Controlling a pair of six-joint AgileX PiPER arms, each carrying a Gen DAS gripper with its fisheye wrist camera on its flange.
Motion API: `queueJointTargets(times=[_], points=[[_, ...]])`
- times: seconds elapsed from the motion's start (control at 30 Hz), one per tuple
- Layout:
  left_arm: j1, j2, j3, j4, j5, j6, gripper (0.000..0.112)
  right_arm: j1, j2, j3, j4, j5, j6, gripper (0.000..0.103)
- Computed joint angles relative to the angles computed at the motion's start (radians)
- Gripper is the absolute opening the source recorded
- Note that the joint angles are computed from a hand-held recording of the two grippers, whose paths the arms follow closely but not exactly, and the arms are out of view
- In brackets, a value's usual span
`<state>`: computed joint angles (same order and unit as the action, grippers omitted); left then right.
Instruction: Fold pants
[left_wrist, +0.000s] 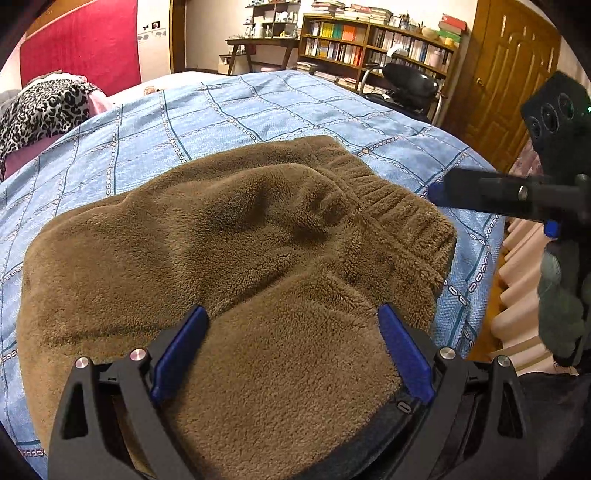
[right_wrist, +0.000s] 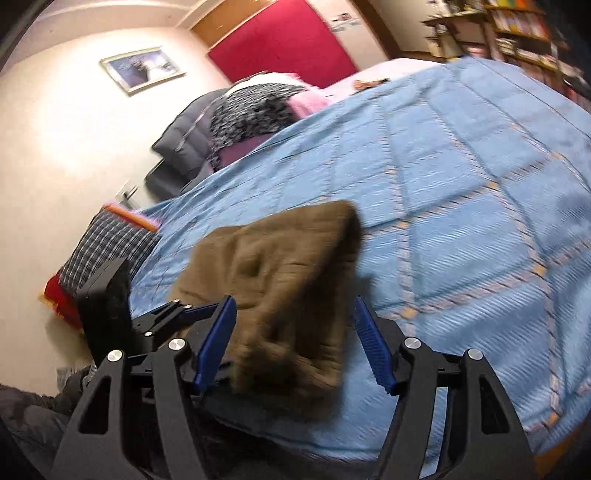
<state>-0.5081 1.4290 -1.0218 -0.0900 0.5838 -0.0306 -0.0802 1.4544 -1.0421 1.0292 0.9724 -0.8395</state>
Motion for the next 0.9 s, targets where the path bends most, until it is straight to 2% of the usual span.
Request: queueJointTargets(times=[0.13,0.33,0.47,0.57,0.63,0.9], points=[[0.006,-0.025,0.011,-0.01,0.008,0.001,0.092,0.092,0.018,0.005,-0.174,-0.099,0.123,0.067],[0.058,-0.079,0.019,-0.083,0.053,0.095,0.092,0.023,0.073,0.061,-0.148,-0.083,0.063,0.076],[0.098,-0.13,0.013,-0.003,0.064,0.007,0.092,-0.011,0.112,0.064,-0.089,-0.034,0.036,0.077],[0.211,-0.156,-0.011,-0.046,0.088,0.008,0.093,-0.026,0.127,0.03,-0.068,0.027,0.042,0.077],[0.317,-0.16,-0.034,-0.127,0.115,0.055,0.095,-0.036,0.135,0.0,-0.043,0.061,0.048,0.077],[0.662,-0.065,-0.116,-0.372,0.247,0.213,0.097,-0.014,0.232,-0.135,0.006,0.096,0.127,0.079]])
